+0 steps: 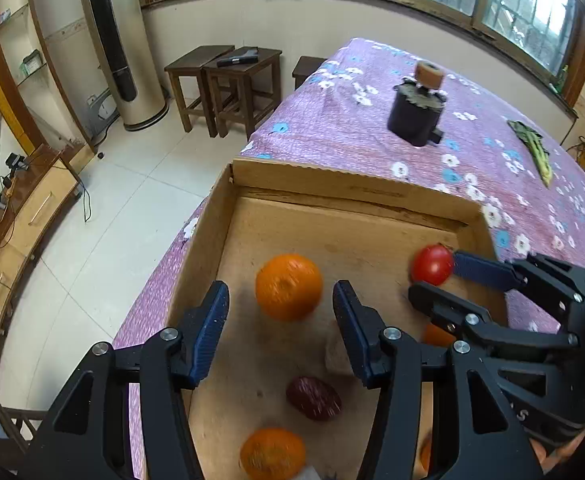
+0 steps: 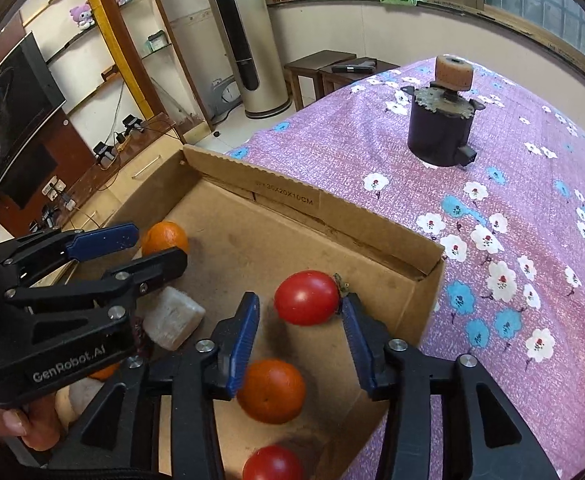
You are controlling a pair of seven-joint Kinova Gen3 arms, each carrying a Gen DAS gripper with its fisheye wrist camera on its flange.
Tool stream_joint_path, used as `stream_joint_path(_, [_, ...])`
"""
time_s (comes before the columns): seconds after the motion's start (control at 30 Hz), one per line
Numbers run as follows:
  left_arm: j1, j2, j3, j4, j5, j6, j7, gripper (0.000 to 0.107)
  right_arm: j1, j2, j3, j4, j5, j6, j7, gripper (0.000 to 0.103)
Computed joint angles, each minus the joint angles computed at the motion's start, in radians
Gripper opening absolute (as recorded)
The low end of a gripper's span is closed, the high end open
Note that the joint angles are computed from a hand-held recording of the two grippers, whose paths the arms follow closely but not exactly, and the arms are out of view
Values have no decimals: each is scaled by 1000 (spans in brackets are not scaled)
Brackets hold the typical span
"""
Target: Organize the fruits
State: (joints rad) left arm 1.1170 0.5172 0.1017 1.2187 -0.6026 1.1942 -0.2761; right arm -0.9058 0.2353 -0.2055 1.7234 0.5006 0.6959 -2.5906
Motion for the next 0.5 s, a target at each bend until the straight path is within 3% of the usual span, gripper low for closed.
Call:
stream_joint_path(0.07, [17,-13,0,14,-8,0,20,56,-10,-18,1,15,14,0,-18,53])
stream_joint_path(0.33, [89,-81,31,107,-73,-4,135,58,-3,-82,-43,70,32,-14,-48,54])
stream_joint_path(0.43, [117,-100,49,137,-100,15,196,68,3,-113,-68,99,19,-32,-29,54])
stream_joint_path(0.5, [134,-114,63,161,-121,21,235,69,3,-131,-86,117,19,-42,-20,54])
